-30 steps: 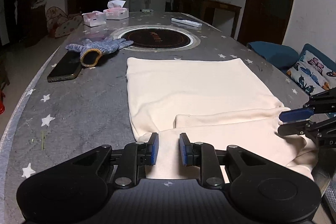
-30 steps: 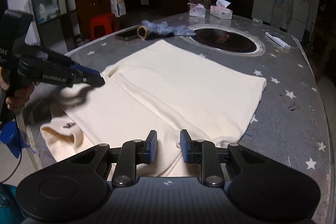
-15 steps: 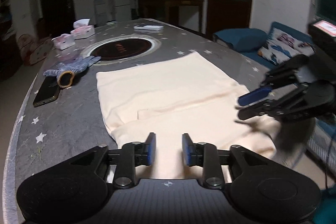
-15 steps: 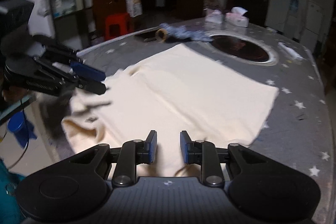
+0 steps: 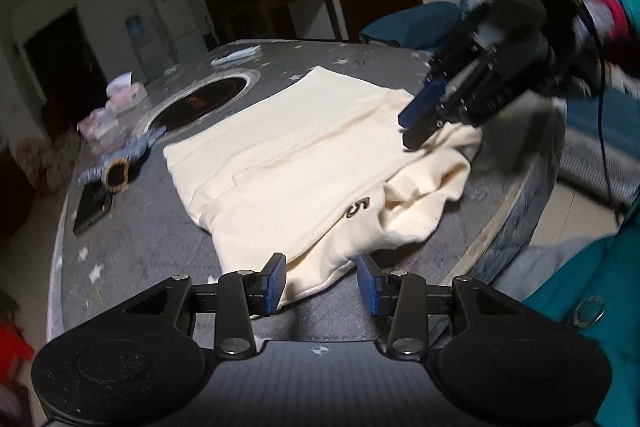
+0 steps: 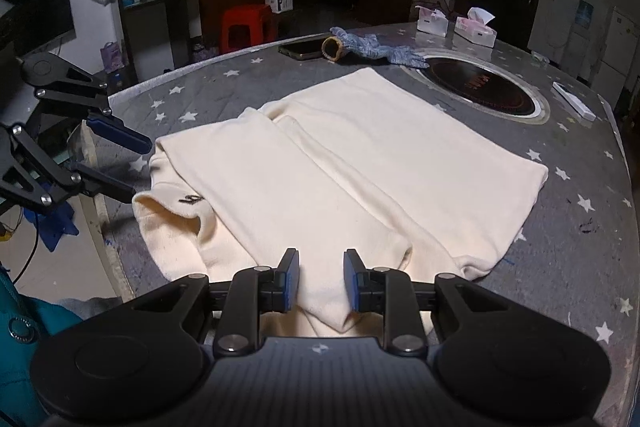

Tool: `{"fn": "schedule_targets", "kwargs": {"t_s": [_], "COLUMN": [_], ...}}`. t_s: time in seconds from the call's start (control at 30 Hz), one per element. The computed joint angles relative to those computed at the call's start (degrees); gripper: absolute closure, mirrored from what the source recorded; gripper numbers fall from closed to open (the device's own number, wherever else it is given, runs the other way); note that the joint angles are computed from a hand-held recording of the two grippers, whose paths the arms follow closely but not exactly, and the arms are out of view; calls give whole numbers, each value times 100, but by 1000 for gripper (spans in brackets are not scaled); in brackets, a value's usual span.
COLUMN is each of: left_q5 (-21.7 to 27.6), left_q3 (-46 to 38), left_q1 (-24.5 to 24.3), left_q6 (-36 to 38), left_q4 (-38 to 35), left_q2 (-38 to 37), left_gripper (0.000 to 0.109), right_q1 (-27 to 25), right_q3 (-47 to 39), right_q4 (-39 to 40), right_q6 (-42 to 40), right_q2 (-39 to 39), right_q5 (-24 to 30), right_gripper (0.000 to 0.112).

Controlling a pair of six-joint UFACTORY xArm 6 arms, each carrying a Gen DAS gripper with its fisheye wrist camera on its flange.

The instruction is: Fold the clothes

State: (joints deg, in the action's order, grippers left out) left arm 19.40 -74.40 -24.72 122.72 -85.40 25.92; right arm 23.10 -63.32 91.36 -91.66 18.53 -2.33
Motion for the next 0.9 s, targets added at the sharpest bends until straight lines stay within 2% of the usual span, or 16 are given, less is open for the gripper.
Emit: {"fn": "schedule_targets", "kwargs": {"t_s": [0.2,0.4,0.47,0.5,0.53,0.57,0.6,0.7,0.77,0.83,0.9], "left_q5": [-94,76,149,187,250,312,372,518,578,653,661], "left_q3": [-113,-266,-257,-253,-266,-283,-305,-488,-762,-1067,-1338], "left_q1": [-185,-187,-181,-177,-158,-139,-114,-40,0,38,40], "left_q6": [1460,1646,1698,1716,1626,1528,1358,763,99,-612,-997], "left_q4": [-954,-1111,-1126,-1129,-1069,-1008,-939,-739,-424,-43,199], "left_q2": [185,311,317,320,324,327,320,360,497,664,840], "left_gripper": [66,67,74,84,93,95,97,99,99,99,99], "right_q1": [5,-2,7,14,21,28,34,40,52,75,103], "right_q3": [81,161,210,235,267,299,335,497,614,670,705], "right_q4": [-109,-179,-298,-364,-422,-481,-552,-761,-891,-643,-360], "right_q6": [176,265,363,416,452,490,534,607,658,319,-55], "right_q2": [-12,-84,-114,-128,-150,-173,-198,-335,-440,-550,-646], "right_q5": [-42,-81,-107,-124,-142,-160,-176,-182,-194,-170,-134], "right_gripper": [88,88,87,86,84,78,77,75,72,67,63]}}
